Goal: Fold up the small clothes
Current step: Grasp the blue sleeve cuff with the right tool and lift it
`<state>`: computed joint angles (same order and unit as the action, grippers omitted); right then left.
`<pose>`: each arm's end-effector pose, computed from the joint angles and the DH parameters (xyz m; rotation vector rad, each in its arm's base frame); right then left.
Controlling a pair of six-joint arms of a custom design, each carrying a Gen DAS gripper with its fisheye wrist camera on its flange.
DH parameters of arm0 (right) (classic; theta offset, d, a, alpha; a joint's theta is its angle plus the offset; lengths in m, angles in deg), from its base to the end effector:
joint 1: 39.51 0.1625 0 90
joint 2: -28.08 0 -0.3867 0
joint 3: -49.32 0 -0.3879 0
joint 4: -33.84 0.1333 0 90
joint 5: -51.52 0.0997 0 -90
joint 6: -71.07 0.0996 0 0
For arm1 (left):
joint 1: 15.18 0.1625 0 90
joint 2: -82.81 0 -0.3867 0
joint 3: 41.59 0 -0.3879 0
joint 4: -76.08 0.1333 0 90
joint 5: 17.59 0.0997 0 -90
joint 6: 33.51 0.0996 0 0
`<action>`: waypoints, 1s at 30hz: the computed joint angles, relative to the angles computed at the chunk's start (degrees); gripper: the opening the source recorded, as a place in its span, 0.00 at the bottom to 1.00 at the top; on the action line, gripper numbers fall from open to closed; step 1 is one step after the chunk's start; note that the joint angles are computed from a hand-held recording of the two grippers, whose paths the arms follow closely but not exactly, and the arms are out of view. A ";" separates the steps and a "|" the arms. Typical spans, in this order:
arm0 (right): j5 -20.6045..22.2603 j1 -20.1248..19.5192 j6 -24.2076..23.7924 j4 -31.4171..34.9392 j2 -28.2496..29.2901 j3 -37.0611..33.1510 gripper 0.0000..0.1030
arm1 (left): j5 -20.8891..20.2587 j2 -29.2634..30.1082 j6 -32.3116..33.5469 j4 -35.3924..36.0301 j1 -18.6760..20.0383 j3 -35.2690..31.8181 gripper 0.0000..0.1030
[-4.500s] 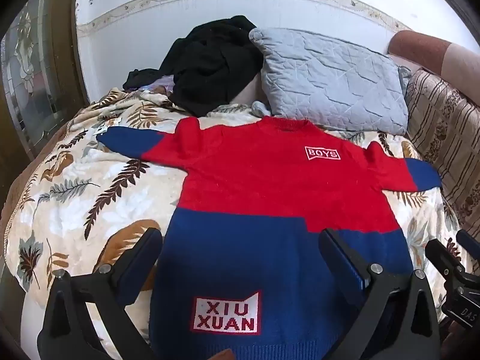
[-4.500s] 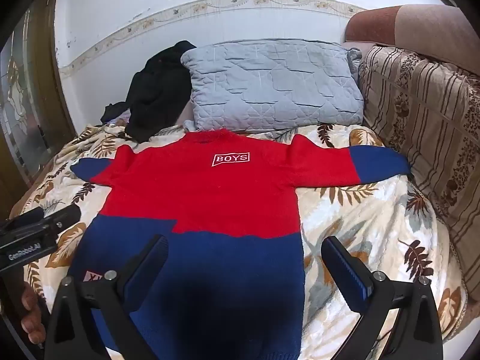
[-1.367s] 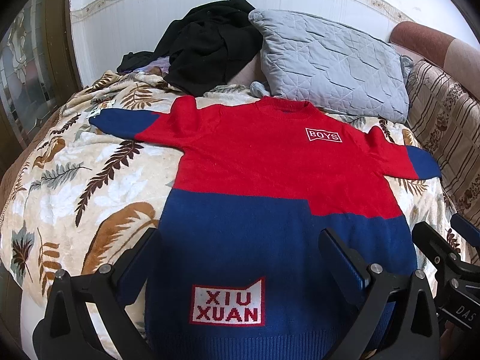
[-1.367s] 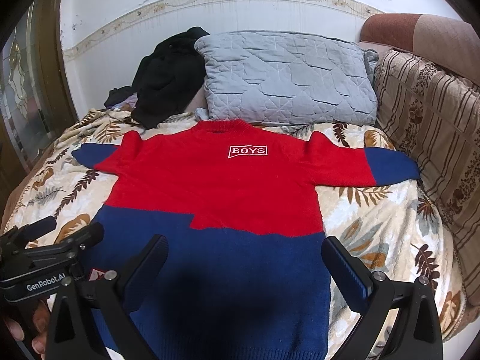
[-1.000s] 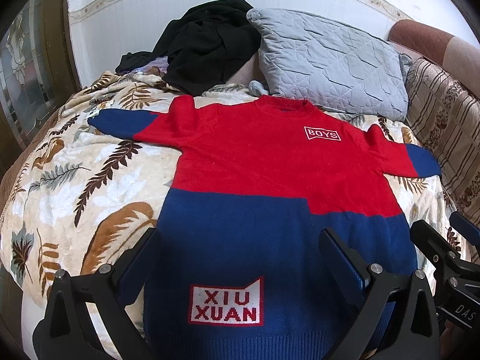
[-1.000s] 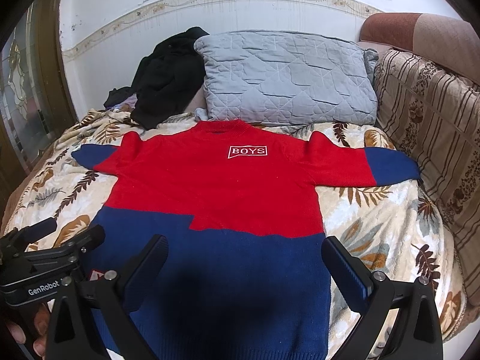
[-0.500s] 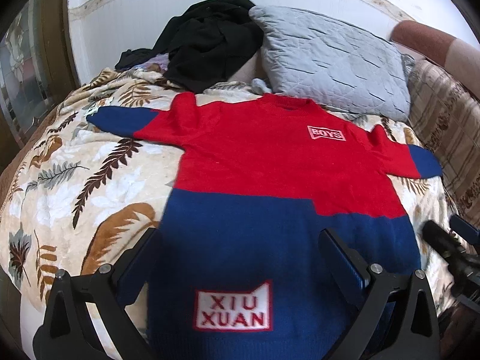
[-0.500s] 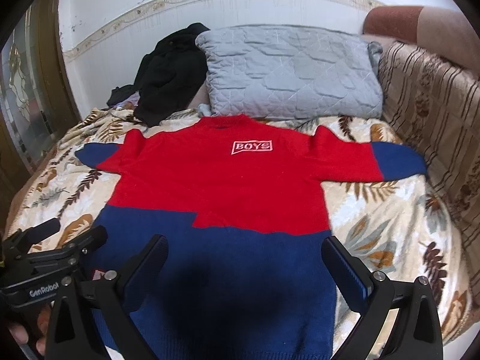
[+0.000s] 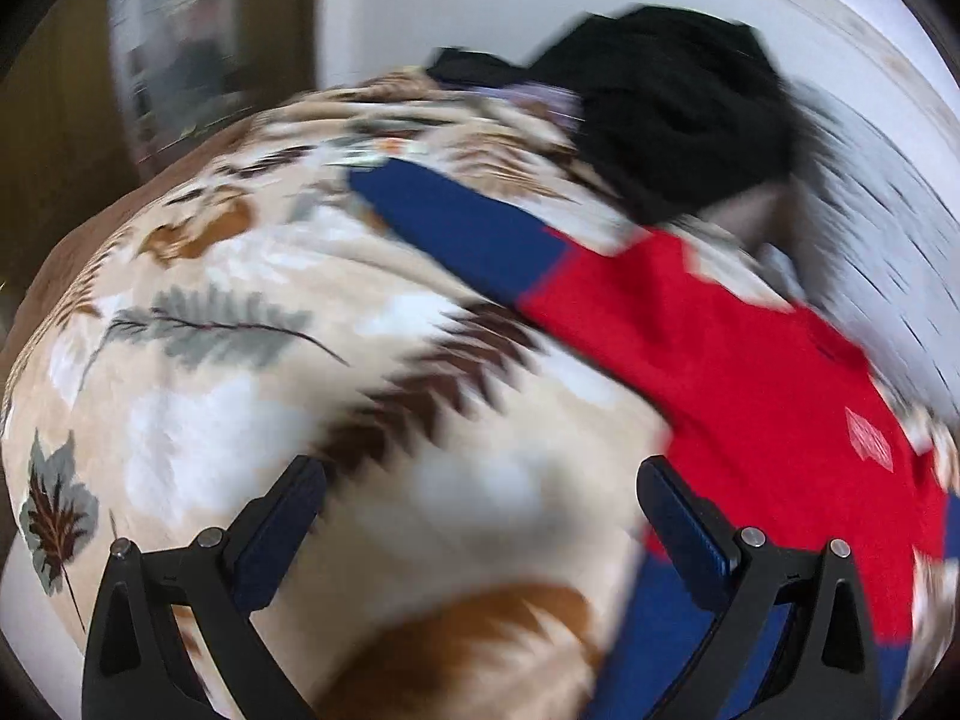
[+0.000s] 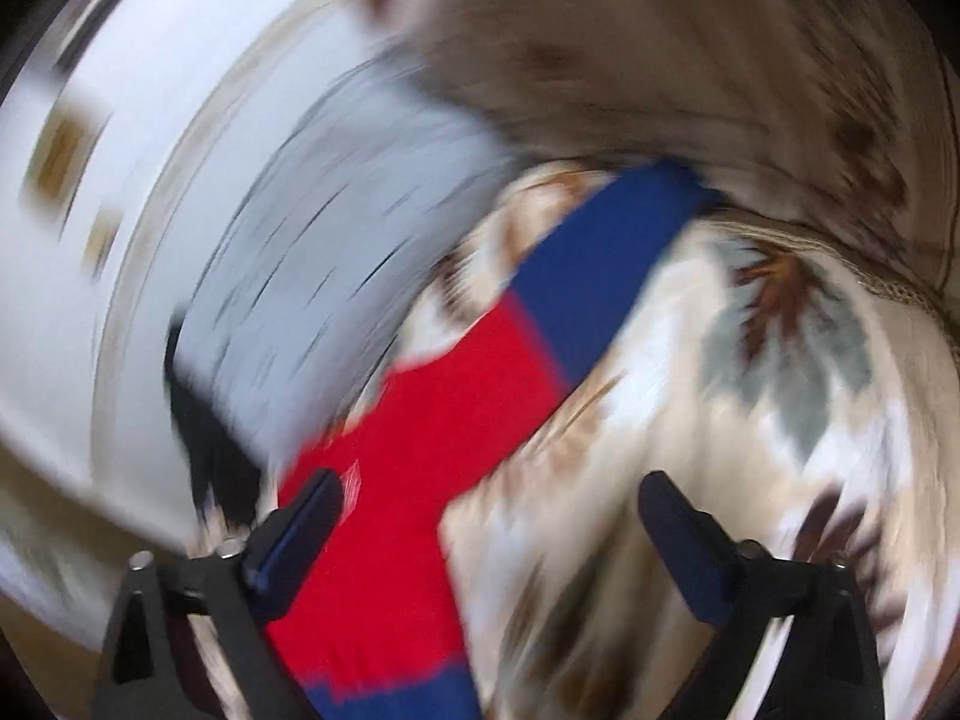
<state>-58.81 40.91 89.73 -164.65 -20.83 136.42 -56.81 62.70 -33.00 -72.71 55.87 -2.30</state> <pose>-0.0159 -0.6875 0.2765 -0.8722 -2.2352 1.7047 -0.0758 -0.8689 0.1831 0.0012 2.2345 -0.9504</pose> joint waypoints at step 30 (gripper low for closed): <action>2.75 12.80 -33.15 25.35 38.27 -69.10 0.16 | -0.63 3.04 -13.63 7.61 3.56 -8.04 1.00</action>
